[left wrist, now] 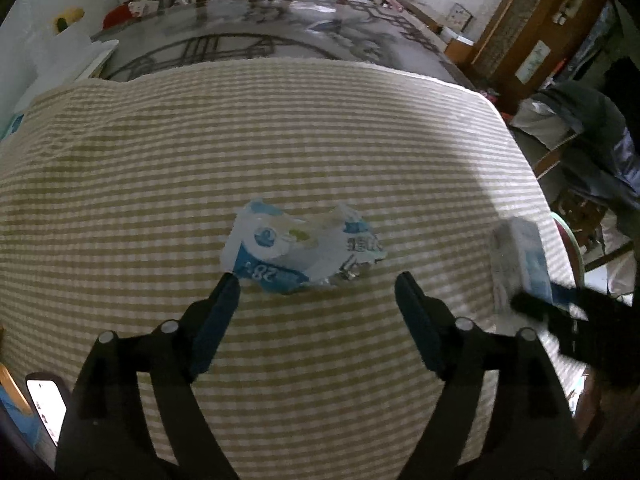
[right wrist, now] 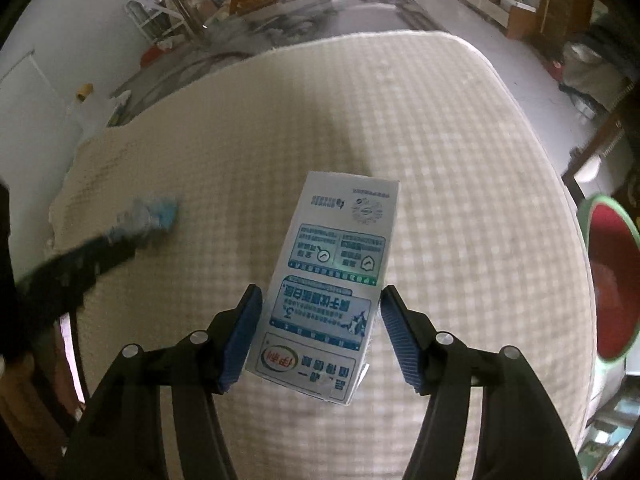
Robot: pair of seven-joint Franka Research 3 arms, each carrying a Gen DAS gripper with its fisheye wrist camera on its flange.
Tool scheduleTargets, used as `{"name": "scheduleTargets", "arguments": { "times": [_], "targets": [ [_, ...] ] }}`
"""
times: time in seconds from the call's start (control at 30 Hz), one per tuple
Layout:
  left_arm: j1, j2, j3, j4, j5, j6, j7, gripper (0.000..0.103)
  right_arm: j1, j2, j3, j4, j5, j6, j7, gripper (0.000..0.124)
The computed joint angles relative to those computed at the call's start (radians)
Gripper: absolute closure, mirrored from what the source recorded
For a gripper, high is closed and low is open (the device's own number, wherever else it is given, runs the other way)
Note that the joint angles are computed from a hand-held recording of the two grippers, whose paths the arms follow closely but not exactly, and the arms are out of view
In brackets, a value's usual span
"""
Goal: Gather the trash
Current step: 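Grasp the white-blue milk carton with the right tool and lift it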
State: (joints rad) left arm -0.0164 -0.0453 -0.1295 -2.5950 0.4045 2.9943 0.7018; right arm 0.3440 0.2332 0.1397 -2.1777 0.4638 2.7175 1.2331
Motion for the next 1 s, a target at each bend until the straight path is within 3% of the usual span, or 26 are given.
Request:
{"name": "scheduleTargets", "arguments": {
  "times": [0.17, 0.3, 0.37, 0.4, 0.47, 0.57, 0.77, 1.0],
  "targets": [
    [0.003, 0.019, 0.002, 0.017, 0.001, -0.004, -0.031, 0.022, -0.005, -0.031, -0.001, -0.047, 0.017, 0.036, 0.007, 0.057],
    [0.003, 0.061, 0.007, 0.064, 0.101, -0.037, -0.116, 0.019, -0.024, -0.050, 0.008, -0.061, 0.087, 0.048, -0.029, 0.047],
    [0.000, 0.076, 0.007, 0.068, 0.057, -0.028, -0.080, 0.019, -0.022, -0.053, 0.006, -0.060, 0.094, 0.043, -0.030, 0.047],
    [-0.002, 0.083, 0.008, 0.072, 0.035, -0.028, -0.064, 0.030, -0.019, -0.055, 0.005, -0.061, 0.092, 0.043, -0.031, 0.047],
    [-0.005, 0.092, 0.004, 0.078, -0.018, -0.031, -0.018, 0.043, -0.016, -0.057, 0.003, -0.060, 0.089, 0.041, -0.032, 0.047],
    [-0.018, 0.079, 0.013, 0.074, 0.018, -0.028, -0.046, 0.075, -0.013, -0.061, 0.004, -0.064, 0.094, 0.046, -0.044, 0.047],
    [-0.015, -0.013, -0.007, 0.044, 0.140, -0.010, -0.159, 0.080, -0.001, -0.042, -0.005, -0.046, 0.060, 0.051, -0.015, 0.047],
    [0.022, -0.126, -0.082, 0.035, 0.299, -0.022, -0.304, 0.080, -0.002, -0.030, -0.001, -0.038, 0.045, 0.065, 0.002, 0.047]
  ]
}}
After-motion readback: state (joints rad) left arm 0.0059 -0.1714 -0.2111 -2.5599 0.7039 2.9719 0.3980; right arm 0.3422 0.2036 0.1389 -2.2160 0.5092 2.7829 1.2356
